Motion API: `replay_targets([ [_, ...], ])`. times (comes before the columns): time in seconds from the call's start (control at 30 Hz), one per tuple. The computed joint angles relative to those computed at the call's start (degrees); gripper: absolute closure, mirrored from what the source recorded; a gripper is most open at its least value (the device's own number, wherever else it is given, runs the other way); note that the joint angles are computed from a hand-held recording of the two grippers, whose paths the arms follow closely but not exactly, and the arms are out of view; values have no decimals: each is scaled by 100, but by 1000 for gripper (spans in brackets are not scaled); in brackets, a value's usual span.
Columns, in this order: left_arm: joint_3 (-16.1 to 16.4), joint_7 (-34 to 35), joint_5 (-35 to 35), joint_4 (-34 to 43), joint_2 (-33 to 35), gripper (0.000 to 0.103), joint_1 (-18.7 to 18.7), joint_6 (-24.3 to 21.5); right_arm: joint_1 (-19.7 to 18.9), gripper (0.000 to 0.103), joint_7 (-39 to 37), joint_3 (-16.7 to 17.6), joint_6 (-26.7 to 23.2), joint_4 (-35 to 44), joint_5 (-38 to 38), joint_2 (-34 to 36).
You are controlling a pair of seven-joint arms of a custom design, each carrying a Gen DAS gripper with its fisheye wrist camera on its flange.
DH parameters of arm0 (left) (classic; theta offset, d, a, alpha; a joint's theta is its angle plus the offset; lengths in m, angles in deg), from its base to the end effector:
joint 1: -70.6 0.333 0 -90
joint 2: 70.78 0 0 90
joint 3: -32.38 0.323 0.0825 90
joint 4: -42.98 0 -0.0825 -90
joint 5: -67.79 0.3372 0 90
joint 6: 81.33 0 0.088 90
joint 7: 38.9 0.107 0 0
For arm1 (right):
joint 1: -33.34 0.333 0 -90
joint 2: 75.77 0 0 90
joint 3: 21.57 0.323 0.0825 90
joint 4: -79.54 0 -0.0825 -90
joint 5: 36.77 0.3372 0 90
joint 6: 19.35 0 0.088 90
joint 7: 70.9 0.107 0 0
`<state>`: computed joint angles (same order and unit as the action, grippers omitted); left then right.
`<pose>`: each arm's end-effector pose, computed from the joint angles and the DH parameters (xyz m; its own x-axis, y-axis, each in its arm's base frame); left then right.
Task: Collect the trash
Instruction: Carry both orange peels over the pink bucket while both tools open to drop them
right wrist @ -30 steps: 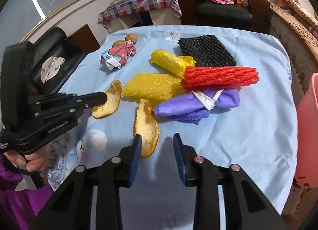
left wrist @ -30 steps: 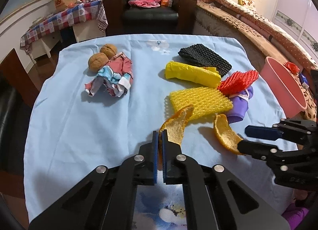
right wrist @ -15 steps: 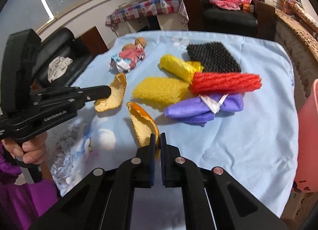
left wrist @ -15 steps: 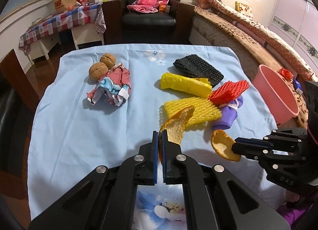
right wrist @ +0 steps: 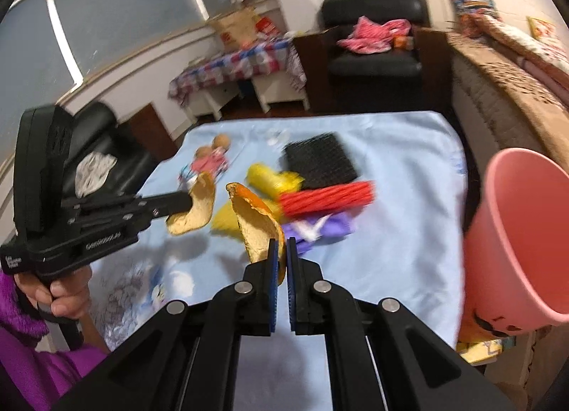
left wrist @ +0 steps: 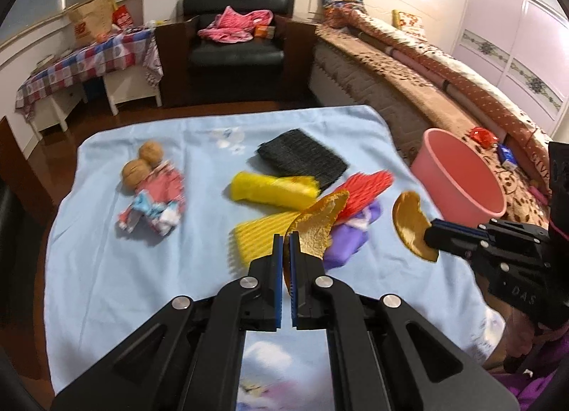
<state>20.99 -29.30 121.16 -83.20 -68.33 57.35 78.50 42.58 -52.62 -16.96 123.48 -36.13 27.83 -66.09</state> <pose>0.4671 -0.2535 0.4465 0.1282 -0.9842 0.1221 -0.7375 -0.1769 -0.6518 0.5576 0.1303 0.4318 0.6717 -0.6733 -0.3091 -0.6509 -0.3371 -0.6802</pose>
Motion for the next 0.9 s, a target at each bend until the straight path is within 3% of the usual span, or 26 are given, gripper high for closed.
replay_targets([
  [0.23, 6, 590, -260, 837, 609, 100, -195, 196, -234, 99, 159, -156, 400, 91, 388, 30],
  [0.57, 103, 2028, -1138, 2309, 1711, 100, -659, 342, -675, 99, 618, -294, 1043, 382, 553, 313],
  [0.9, 141, 3362, -2161, 3991, 2914, 100, -1053, -50, -1002, 99, 1322, -210, 1550, 714, 202, 738],
])
